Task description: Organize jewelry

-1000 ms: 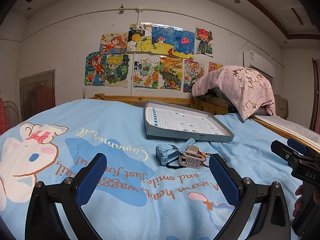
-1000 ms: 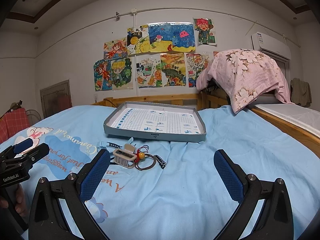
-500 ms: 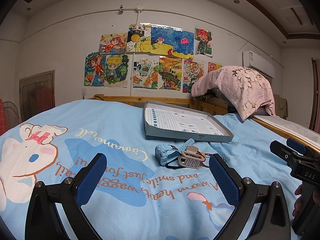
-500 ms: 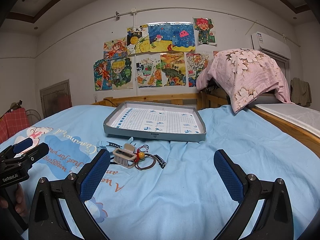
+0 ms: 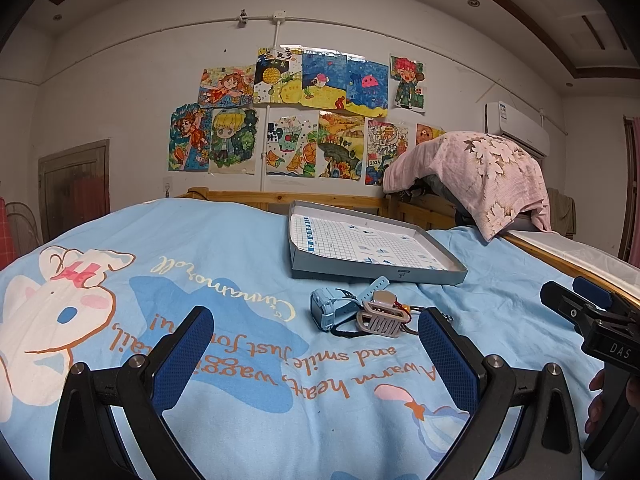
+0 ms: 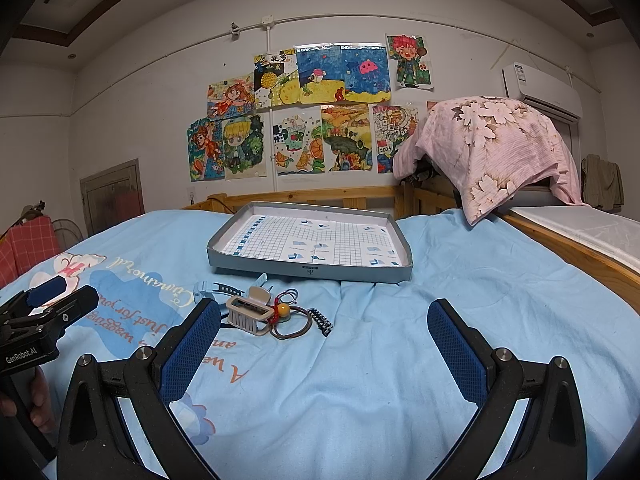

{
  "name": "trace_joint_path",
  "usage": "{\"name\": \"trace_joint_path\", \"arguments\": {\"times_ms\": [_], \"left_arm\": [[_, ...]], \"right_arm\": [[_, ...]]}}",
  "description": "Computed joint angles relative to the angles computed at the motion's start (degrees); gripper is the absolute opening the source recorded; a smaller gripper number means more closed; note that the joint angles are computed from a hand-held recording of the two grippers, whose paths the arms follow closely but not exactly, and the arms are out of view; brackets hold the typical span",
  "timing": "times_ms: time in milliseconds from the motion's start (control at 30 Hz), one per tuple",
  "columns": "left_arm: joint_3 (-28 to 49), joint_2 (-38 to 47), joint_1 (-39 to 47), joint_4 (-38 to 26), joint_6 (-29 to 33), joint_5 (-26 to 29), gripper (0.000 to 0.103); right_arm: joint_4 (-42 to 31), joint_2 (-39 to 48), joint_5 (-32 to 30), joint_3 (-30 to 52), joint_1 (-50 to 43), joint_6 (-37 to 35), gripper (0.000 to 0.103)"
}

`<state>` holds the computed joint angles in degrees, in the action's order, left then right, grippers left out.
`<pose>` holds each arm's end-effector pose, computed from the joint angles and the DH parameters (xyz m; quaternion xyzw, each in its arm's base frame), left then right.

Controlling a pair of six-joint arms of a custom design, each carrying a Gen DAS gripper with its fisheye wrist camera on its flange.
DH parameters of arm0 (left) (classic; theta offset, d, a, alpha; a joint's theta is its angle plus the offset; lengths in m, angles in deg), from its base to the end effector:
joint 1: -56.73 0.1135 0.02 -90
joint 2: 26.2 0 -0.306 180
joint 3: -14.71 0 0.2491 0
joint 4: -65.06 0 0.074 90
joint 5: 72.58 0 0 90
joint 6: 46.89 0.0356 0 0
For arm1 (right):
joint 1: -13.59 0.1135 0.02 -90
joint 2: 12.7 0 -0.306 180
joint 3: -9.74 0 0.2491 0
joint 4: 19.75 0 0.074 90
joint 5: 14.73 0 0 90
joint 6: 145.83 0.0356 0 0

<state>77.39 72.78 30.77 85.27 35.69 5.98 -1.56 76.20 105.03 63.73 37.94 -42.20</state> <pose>0.3386 -0.1570 0.2381 0.0689 0.7944 -0.0955 0.5959 0.2978 0.1154 0.2467 0.0801 0.7864 -0.0072 0.6124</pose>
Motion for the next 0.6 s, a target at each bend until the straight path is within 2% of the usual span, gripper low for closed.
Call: {"name": "trace_joint_path", "arguments": {"times_ms": [333,600], "left_arm": [[0.1,0.1,0.0,-0.4,-0.3,0.3,0.103],[3.8,-1.7,-0.6,-6.7,-1.0,0.9,0.103]], "right_arm": [[0.8,1.1,-0.9,-0.3,0.0,0.1,0.102],[-0.8,0.7,-4.0,0.8,-1.5,0.8,0.102]]}}
